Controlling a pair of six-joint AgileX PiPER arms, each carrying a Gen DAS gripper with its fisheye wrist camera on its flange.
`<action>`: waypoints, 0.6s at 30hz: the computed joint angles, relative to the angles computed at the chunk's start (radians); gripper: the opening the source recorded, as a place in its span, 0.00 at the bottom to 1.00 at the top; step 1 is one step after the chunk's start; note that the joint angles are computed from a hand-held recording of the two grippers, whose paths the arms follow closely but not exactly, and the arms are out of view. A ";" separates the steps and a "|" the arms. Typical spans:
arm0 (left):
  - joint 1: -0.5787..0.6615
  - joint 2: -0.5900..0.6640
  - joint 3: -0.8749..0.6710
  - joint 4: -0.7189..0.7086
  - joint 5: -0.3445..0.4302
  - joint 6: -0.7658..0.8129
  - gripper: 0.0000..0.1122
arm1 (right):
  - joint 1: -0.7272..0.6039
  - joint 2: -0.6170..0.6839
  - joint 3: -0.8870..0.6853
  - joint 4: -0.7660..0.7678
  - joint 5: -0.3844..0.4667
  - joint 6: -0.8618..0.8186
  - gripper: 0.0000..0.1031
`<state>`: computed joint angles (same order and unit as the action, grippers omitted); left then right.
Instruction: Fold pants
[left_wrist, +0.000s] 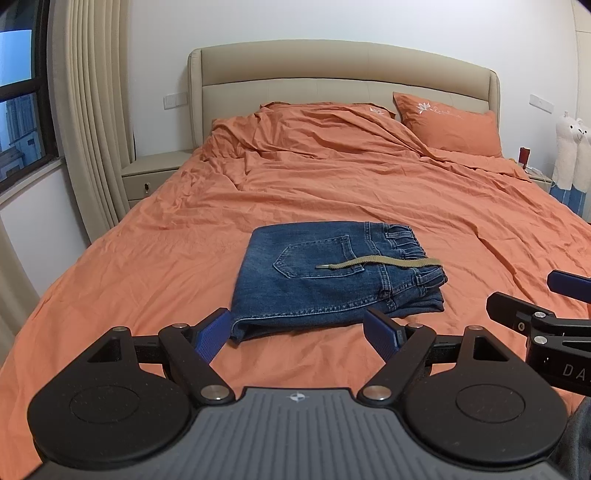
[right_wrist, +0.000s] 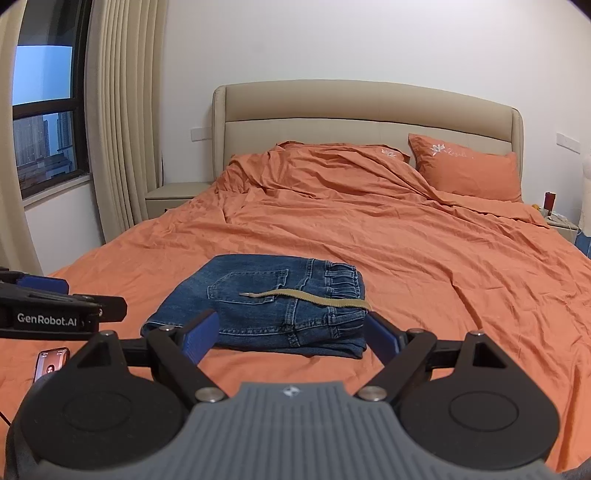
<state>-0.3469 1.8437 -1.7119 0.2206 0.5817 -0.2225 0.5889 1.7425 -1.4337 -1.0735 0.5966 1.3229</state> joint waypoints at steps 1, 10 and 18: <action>-0.001 0.000 0.001 0.002 -0.001 -0.003 0.85 | 0.000 -0.001 0.001 -0.001 0.000 0.001 0.79; -0.005 -0.006 0.009 0.010 -0.005 -0.006 0.85 | 0.002 -0.010 0.011 -0.018 0.009 0.031 0.79; -0.007 -0.009 0.012 0.012 -0.006 -0.007 0.85 | 0.002 -0.014 0.017 -0.030 0.005 0.044 0.79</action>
<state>-0.3537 1.8347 -1.6999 0.2326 0.5758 -0.2297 0.5909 1.7285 -1.4166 -1.1036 0.6015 1.3674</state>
